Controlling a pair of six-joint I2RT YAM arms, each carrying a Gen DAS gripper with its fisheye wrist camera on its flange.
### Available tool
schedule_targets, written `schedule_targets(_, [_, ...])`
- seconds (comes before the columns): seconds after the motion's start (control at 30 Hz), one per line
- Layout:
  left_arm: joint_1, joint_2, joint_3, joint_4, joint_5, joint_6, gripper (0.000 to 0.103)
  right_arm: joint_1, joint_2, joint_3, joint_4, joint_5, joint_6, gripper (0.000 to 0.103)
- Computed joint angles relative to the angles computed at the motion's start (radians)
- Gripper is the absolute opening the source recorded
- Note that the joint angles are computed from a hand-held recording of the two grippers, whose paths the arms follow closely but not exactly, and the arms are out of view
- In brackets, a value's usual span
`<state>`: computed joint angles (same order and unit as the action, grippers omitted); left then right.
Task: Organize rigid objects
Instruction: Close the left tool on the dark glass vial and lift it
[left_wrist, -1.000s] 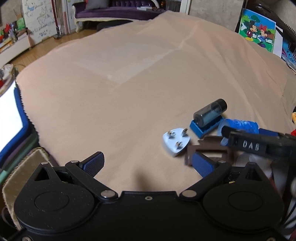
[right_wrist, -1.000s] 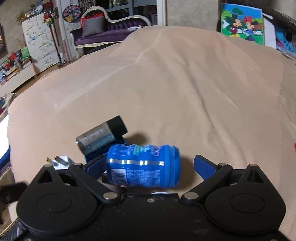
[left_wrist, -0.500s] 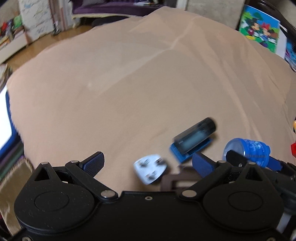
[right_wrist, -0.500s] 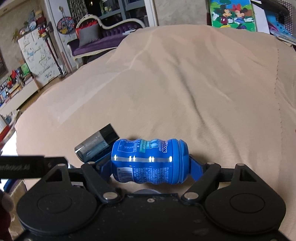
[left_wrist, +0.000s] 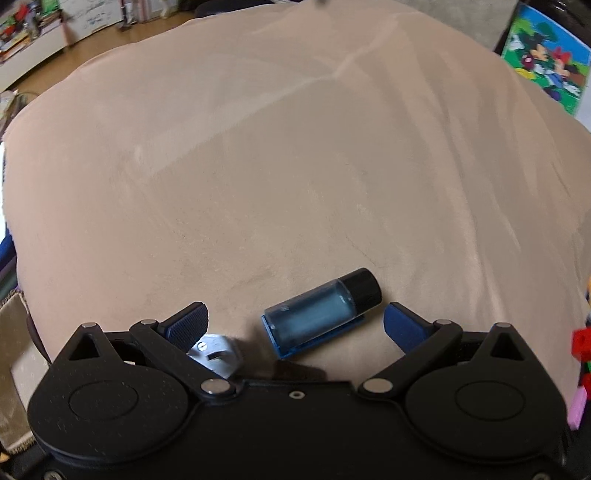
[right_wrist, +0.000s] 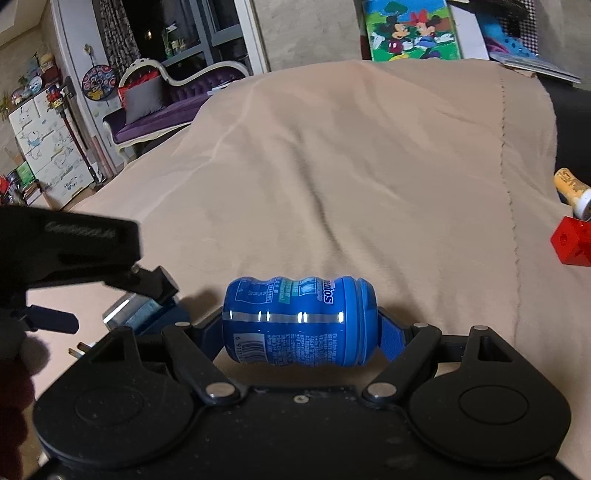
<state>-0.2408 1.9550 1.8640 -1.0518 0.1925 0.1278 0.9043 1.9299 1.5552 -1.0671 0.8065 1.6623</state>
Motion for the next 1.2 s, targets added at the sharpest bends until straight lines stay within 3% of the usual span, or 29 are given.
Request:
schedule_targets(0.4, [-0.084,0.075,0.072,-0.026,-0.114,-0.190,0.095,0.030,-0.028,-0.104,0.021,0.022,0.073,0.081])
schedule_targets(0.5, [-0.086,0.118,0.130,-0.073,-0.113,-0.204,0.068,0.034,-0.020,-0.101,0.021,0.026,0.076,0.081])
schedule_targets(0.53, [-0.079,0.132,0.143,-0.084,-0.103,-0.203,0.068,0.037,-0.018,-0.101,0.023,0.029,0.077,0.081])
schedule_targets(0.83, [-0.067,0.032,0.000,0.036,-0.111,-0.143,0.068,0.048,-0.032,-0.115,0.019,0.049,0.099,0.081])
schedule_targets(1.2, [0.071,-0.118,0.005,0.000,0.017,0.037,0.068,0.085,-0.012,0.080,-0.200,0.106,0.190,0.081])
